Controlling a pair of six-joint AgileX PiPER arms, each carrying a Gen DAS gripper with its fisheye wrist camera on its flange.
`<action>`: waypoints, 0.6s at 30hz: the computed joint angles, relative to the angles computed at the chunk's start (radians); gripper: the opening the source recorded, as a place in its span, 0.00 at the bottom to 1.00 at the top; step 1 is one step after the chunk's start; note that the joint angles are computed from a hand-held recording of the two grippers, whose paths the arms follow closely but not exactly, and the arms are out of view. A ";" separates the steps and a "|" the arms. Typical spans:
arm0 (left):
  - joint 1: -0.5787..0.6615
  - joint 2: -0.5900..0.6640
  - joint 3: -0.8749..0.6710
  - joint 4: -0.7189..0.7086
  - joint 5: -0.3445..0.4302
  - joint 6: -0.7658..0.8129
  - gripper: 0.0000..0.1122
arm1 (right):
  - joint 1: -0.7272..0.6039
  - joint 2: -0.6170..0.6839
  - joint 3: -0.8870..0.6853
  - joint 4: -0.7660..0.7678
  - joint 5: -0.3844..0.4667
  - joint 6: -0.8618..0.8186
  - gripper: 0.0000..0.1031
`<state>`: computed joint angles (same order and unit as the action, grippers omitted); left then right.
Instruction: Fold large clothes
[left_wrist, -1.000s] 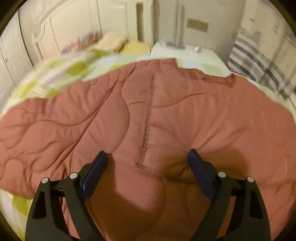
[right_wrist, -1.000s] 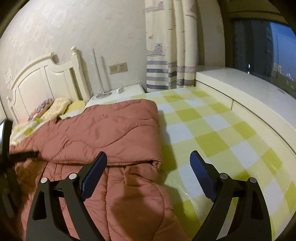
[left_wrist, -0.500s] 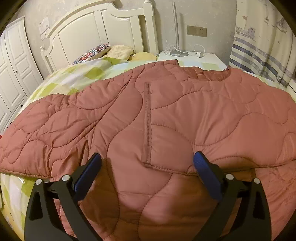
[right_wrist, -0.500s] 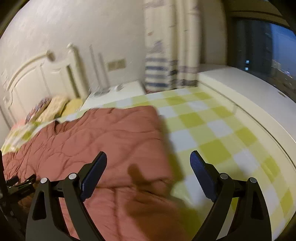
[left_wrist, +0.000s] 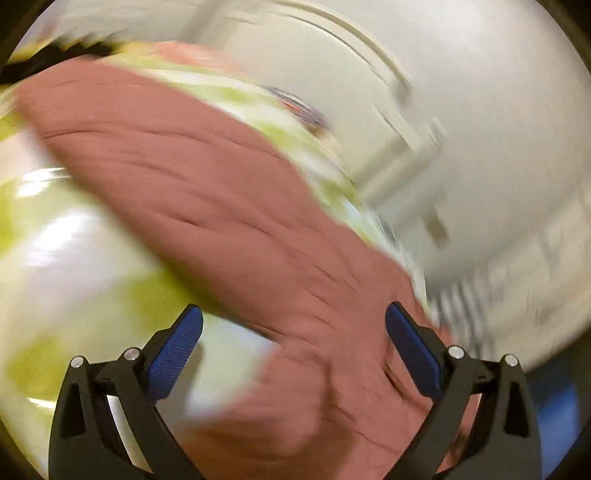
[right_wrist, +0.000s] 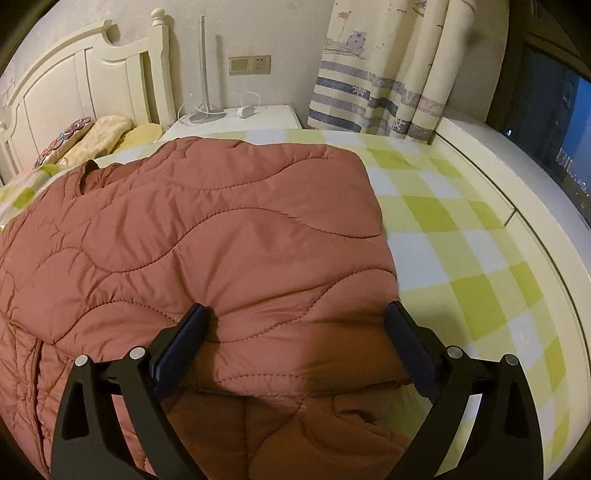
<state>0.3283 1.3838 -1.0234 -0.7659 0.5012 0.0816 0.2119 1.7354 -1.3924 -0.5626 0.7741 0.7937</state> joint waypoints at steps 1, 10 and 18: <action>0.091 -0.023 0.024 -0.031 0.013 0.008 0.87 | 0.000 -0.005 0.012 -0.009 -0.010 0.007 0.90; 0.419 0.193 -0.182 -0.030 0.088 -0.092 0.87 | -0.013 -0.023 0.042 0.003 -0.056 0.006 0.90; 0.230 0.255 -0.406 0.120 0.079 -0.232 0.11 | -0.042 -0.124 0.174 -0.099 -0.206 0.203 0.90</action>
